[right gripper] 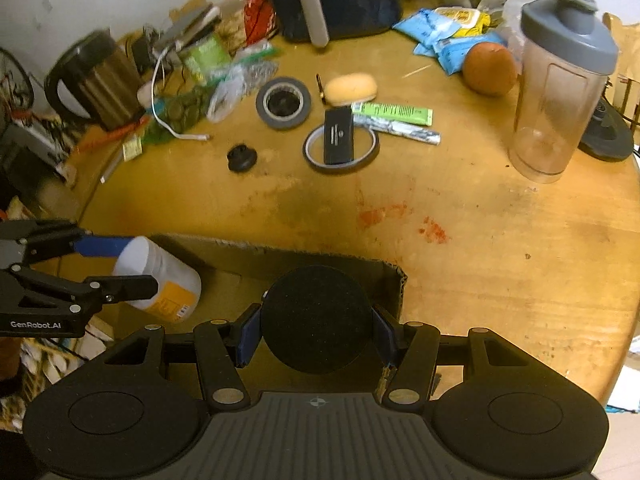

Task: Organize objects
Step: 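Lower the black lid and white jar into the cardboard box with both grippers, then open both grippers to release the lid and jar, then withdraw from the box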

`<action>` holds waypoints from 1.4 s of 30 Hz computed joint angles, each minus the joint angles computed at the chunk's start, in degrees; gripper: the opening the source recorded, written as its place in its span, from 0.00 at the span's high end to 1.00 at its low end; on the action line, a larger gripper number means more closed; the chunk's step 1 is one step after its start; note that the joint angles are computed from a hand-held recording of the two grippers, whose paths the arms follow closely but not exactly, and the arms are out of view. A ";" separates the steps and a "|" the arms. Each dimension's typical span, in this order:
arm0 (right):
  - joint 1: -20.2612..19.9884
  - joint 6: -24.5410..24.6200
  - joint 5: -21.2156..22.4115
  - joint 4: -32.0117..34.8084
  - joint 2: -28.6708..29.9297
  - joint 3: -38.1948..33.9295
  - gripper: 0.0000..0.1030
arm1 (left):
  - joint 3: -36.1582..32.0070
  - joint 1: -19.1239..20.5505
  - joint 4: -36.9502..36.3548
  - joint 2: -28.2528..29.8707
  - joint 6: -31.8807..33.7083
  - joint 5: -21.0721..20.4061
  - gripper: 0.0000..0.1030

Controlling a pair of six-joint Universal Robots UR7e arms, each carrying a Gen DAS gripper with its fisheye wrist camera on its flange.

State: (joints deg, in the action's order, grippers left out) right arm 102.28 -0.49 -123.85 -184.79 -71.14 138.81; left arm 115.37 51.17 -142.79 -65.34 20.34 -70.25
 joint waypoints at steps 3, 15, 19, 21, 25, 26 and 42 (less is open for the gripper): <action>0.48 -0.42 -2.35 1.51 1.79 -1.24 0.42 | 0.58 -0.38 -0.87 0.55 0.97 1.60 0.49; 1.64 -1.72 -8.29 5.24 6.42 -4.90 0.42 | 1.11 -0.95 -2.55 2.42 0.34 5.75 0.49; 2.32 -1.73 -9.47 4.13 7.06 -5.23 0.31 | 2.17 -1.23 -5.47 1.88 1.35 5.58 0.49; 2.47 -1.91 -8.81 3.48 6.56 -4.96 0.25 | 2.26 -1.52 -5.73 1.70 1.81 5.95 0.49; 3.10 -2.77 -7.16 0.64 5.43 -3.92 0.10 | 2.20 -1.34 -5.79 1.06 0.41 5.32 0.48; 3.32 -3.08 -6.83 -0.27 5.17 -3.58 0.05 | 2.16 -1.31 -5.87 0.96 0.00 5.28 0.48; 5.45 -1.48 -11.36 -5.67 5.58 -3.28 0.00 | 1.42 -0.18 -7.05 -1.74 -4.20 3.76 0.47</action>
State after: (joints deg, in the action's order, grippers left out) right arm 107.73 -1.97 -135.21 -190.45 -65.56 135.53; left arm 116.78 50.99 -149.84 -67.08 16.14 -66.49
